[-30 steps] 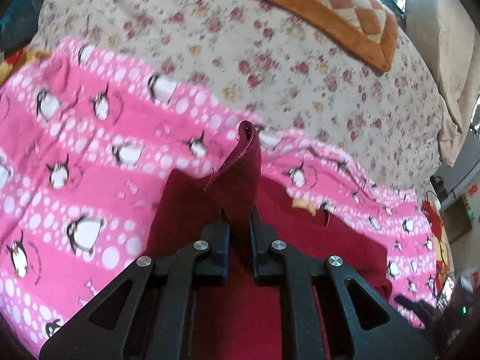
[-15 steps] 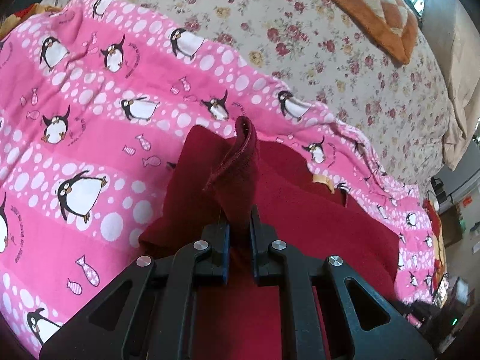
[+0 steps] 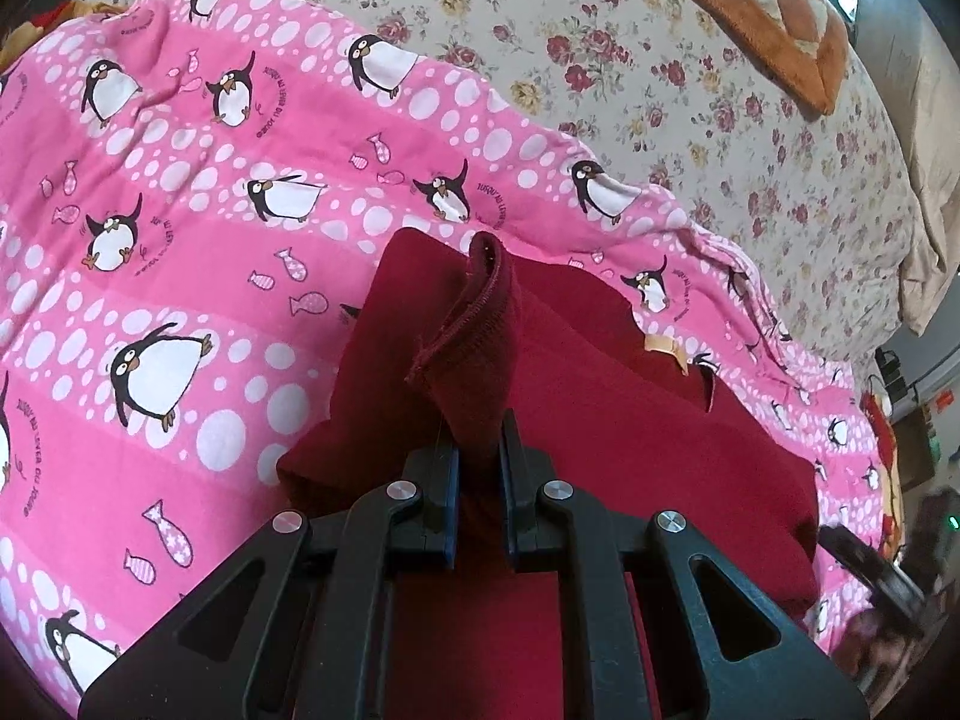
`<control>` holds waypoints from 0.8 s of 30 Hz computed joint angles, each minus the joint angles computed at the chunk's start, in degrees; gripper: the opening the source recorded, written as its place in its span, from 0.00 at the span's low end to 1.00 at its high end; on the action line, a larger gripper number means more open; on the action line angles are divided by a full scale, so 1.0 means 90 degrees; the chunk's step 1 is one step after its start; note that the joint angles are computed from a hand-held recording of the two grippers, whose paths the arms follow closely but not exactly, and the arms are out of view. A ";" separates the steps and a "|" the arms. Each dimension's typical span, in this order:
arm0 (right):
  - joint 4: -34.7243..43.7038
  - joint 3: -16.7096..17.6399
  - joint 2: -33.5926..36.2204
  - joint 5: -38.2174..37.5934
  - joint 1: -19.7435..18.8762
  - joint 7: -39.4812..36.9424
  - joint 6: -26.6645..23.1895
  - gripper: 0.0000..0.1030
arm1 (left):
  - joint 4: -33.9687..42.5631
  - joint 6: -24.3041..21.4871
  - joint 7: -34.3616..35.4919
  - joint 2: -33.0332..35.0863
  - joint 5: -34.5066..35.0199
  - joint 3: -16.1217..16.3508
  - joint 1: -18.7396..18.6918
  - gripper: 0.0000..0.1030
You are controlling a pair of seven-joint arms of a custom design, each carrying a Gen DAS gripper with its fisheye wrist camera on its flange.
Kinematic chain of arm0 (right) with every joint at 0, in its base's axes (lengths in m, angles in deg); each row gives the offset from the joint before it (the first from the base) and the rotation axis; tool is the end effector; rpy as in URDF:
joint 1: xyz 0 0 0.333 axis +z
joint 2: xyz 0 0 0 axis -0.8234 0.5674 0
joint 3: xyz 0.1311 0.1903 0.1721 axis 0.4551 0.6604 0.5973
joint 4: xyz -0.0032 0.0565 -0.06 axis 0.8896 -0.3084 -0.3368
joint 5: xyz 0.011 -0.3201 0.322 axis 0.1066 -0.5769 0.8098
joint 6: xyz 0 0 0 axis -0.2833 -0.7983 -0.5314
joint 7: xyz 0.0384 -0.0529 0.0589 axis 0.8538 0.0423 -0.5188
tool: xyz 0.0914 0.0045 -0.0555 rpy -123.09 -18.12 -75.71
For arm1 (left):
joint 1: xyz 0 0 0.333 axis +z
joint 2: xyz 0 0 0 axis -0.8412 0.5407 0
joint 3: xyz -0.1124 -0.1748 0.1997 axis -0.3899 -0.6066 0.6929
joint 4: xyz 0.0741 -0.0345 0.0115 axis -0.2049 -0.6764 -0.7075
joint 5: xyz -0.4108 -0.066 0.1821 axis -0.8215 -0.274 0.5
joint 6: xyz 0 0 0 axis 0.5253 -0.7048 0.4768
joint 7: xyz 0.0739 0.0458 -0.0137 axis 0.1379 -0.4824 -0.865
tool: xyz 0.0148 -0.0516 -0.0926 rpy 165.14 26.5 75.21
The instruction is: Fold small clothes
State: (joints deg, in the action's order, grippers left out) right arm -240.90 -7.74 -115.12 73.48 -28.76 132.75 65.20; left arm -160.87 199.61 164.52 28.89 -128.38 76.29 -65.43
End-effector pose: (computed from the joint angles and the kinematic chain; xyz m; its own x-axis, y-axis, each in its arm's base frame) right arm 0.2818 0.2548 0.5167 -0.3524 -0.8429 -0.4066 -0.6802 0.5291 -0.5073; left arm 0.5545 -0.1164 0.4986 -0.3953 -0.8326 0.3880 -0.8391 0.1555 -0.5212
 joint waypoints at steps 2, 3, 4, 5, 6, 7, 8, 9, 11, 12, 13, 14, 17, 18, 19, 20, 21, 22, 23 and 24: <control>-0.0077 -0.0204 0.0396 0.0167 -0.0090 0.0074 0.0445 0.64 | -0.0026 0.0014 0.0027 -0.0024 0.0011 -0.0008 -0.0005 0.09; -0.0069 -0.0340 0.0580 0.0249 -0.0082 -0.0020 0.0564 0.35 | -0.0037 -0.0009 0.0064 -0.0045 0.0002 0.0001 -0.0012 0.09; 0.0035 -0.0409 0.0800 0.0263 -0.0095 -0.0176 0.0560 0.21 | -0.0050 -0.0017 0.0098 -0.0068 -0.0008 0.0007 -0.0019 0.09; 0.0133 -0.0309 0.0854 0.0151 -0.0190 -0.0232 0.0446 0.20 | -0.0063 -0.0024 0.0153 -0.0091 -0.0009 0.0012 -0.0028 0.09; 0.0314 -0.0126 0.0906 -0.0086 -0.0320 -0.0323 0.0198 0.16 | -0.0063 -0.0024 0.0179 -0.0089 0.0014 0.0005 -0.0034 0.10; 0.0499 0.0013 0.0965 -0.0307 -0.0400 -0.0447 -0.0098 0.16 | -0.0055 -0.0040 0.0201 -0.0072 0.0031 0.0002 -0.0040 0.10; 0.0766 0.0196 0.1104 -0.0557 -0.0507 -0.0549 -0.0588 0.15 | -0.0035 -0.0073 0.0190 -0.0033 0.0088 -0.0015 -0.0038 0.11; 0.0883 0.0272 0.1197 -0.0717 -0.0566 -0.0588 -0.0909 0.15 | -0.0015 -0.0072 0.0107 0.0023 0.0228 -0.0070 -0.0020 0.11; 0.0932 0.0208 0.1388 -0.0781 -0.0545 -0.0559 -0.1115 0.15 | -0.0019 -0.0002 -0.0021 0.0076 0.0401 -0.0131 0.0003 0.15; 0.0893 0.0134 0.1389 -0.0760 -0.0486 -0.0552 -0.1078 0.15 | -0.0023 -0.0005 -0.0027 0.0077 0.0396 -0.0118 0.0000 0.15; 0.0848 0.0103 0.1306 -0.0778 -0.0439 -0.0556 -0.1109 0.15 | -0.0023 -0.0031 -0.0030 0.0063 0.0379 -0.0099 -0.0001 0.15; 0.0855 0.0115 0.1199 -0.0809 -0.0408 -0.0526 -0.1164 0.16 | -0.0024 -0.0043 -0.0039 0.0049 0.0380 -0.0089 0.0003 0.16; 0.0882 0.0192 0.0852 -0.0797 -0.0284 -0.0353 -0.1359 0.29 | -0.0050 -0.0021 -0.0060 0.0022 0.0355 -0.0069 0.0006 0.17; 0.0928 0.0246 0.0822 -0.0830 -0.0232 -0.0348 -0.1319 0.38 | -0.0074 0.0006 -0.0073 0.0008 0.0368 -0.0074 0.0009 0.18; 0.0964 0.0272 0.0786 -0.0841 -0.0128 -0.0419 -0.1271 0.41 | -0.0102 0.0044 -0.0071 -0.0012 0.0383 -0.0083 0.0004 0.18; 0.1032 0.0296 0.0852 -0.0841 -0.0059 -0.0492 -0.1221 0.41 | -0.0135 0.0097 -0.0055 -0.0035 0.0405 -0.0092 -0.0003 0.18; 0.1095 0.0299 0.0929 -0.0813 0.0047 -0.0618 -0.1202 0.41 | -0.0178 0.0162 -0.0030 -0.0067 0.0438 -0.0103 -0.0013 0.18; 0.1165 0.0298 0.1043 -0.0761 0.0132 -0.0728 -0.1240 0.41 | -0.0217 0.0205 -0.0019 -0.0101 0.0470 -0.0107 -0.0023 0.19; 0.1281 0.0300 0.1249 -0.0704 0.0173 -0.0829 -0.1387 0.41 | -0.0243 0.0216 -0.0021 -0.0125 0.0493 -0.0104 -0.0035 0.21; 0.1370 0.0314 0.1420 -0.0638 0.0212 -0.0890 -0.1629 0.41 | -0.0256 0.0165 -0.0030 -0.0159 0.0522 -0.0086 -0.0038 0.23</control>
